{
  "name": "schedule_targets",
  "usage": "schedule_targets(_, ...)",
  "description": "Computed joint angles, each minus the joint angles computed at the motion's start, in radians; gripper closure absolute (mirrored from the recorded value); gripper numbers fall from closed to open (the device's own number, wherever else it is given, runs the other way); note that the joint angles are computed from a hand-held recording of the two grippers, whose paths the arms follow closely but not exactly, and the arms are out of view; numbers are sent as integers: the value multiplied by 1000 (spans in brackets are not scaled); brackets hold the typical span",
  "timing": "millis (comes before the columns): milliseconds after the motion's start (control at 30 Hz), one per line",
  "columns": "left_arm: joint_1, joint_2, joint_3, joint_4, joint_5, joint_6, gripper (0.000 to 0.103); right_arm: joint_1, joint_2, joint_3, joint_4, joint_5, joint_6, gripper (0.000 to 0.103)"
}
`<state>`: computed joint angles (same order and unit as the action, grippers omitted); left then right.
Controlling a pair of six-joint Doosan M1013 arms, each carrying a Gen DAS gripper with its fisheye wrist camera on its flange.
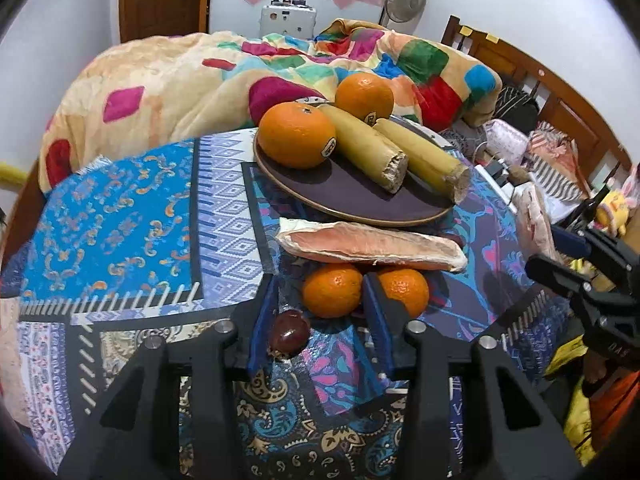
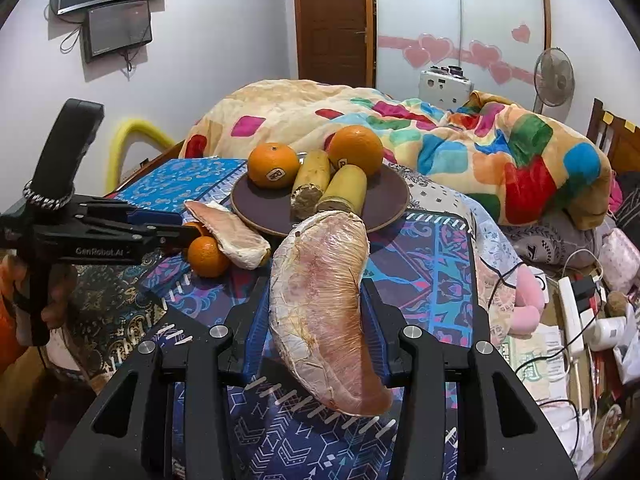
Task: Organize fruits
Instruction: 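Grasp a small tangerine with the left gripper while the right gripper lifts the pomelo piece, then lower the tangerine onto the plate with the left gripper while the right gripper releases the pomelo piece there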
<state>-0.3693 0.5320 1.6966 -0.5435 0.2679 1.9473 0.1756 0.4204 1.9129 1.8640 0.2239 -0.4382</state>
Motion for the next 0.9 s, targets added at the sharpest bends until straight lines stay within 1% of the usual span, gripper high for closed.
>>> schedule_targets(33,3,1,-3,-57,15,58,73,1,-1,1,18,-2,-19,63)
schedule_targets(67,1,-1,1,-62,8,68,73,3,-3,1,29,-5,-31,63)
schedule_targets(167,-13,-8,8,71,-17,-44,74,3,-4,-1,55,-4,-55,63)
schedule_targets(300,-18,-22,25,118,-38,-79,75,4,-10,-5,125,-2,-117,63)
schedule_targets(400,-29,-45,50,246,-88,-179,75,2,-13,-9,175,2,-160,63)
schedule_targets(467,-31,-59,62,279,-111,-202,75,3,-15,-14,213,3,-194,63)
schedule_targets(533,-31,-72,68,312,-131,-224,75,3,-13,-23,223,5,-203,63)
schedule_targets(567,-32,-78,71,353,-142,-262,75,4,-11,-30,226,6,-203,63)
schedule_targets(633,-30,-86,69,308,-155,-215,75,5,-7,-43,232,6,-209,63)
schedule_targets(667,-29,-87,65,309,-159,-216,75,6,-5,-50,243,4,-219,63)
schedule_targets(733,-27,-85,55,359,-171,-269,75,8,3,-69,226,-1,-199,63)
schedule_targets(767,-25,-81,47,360,-175,-273,75,9,8,-82,208,-2,-178,63)
schedule_targets(800,-22,-77,39,326,-175,-243,75,9,11,-89,197,-3,-166,63)
schedule_targets(833,-18,-70,27,252,-173,-175,75,10,19,-104,170,-6,-136,63)
schedule_targets(867,-16,-65,19,206,-172,-133,75,11,23,-112,156,-7,-119,63)
schedule_targets(900,-13,-59,10,169,-169,-99,75,12,32,-128,114,-10,-73,63)
